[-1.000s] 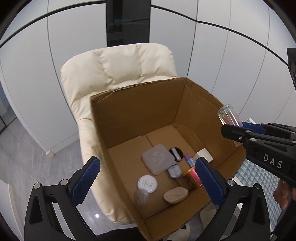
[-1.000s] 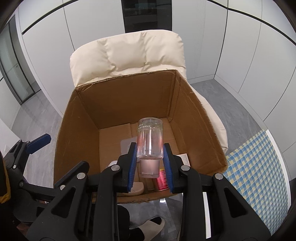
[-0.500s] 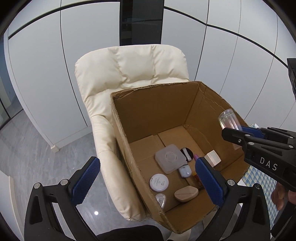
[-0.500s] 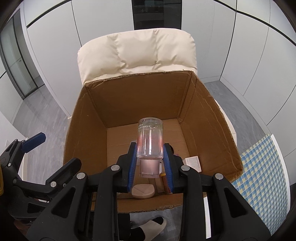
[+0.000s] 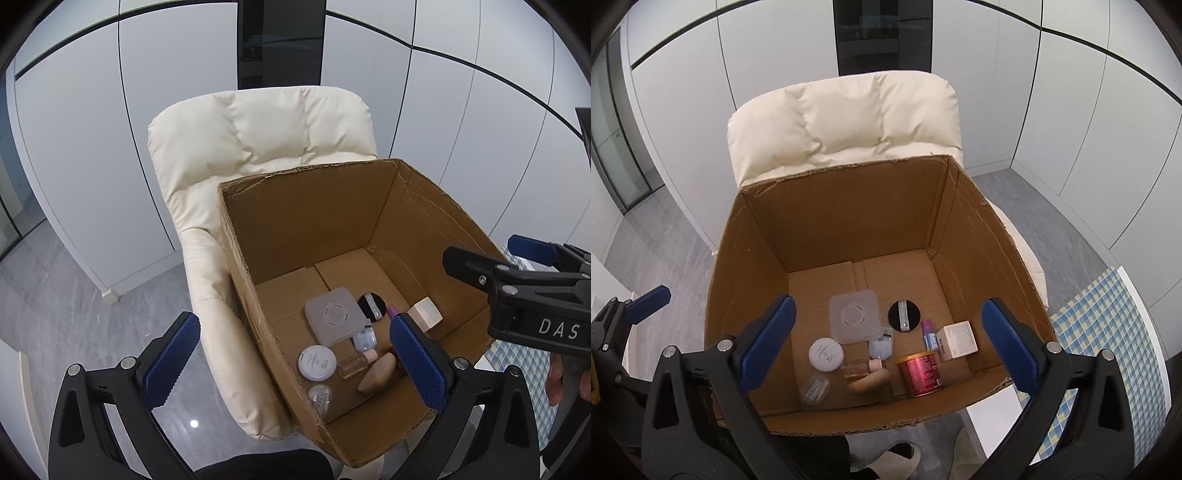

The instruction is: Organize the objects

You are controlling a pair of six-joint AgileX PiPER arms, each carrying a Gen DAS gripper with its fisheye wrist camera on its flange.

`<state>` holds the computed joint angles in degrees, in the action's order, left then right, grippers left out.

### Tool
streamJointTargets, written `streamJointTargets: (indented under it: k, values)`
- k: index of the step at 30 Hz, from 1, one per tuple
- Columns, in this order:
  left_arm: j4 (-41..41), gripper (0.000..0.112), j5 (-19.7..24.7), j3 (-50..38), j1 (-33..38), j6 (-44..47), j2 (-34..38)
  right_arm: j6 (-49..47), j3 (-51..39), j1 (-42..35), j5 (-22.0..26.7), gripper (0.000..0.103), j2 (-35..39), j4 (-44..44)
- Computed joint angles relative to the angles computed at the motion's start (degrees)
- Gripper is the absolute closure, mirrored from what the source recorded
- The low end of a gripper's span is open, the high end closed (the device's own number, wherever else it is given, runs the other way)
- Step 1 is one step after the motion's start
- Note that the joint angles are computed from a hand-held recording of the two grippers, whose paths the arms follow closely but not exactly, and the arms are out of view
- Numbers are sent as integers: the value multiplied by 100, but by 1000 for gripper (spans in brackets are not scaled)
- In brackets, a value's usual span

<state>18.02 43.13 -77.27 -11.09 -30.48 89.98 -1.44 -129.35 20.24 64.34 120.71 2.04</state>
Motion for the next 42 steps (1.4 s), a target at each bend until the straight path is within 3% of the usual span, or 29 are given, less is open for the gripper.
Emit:
streamJointTargets:
  k: [42]
  values:
    - [-215, 10, 425, -1451, -730, -99, 1098, -552, 1270, -1293, -289, 0, -863, 599]
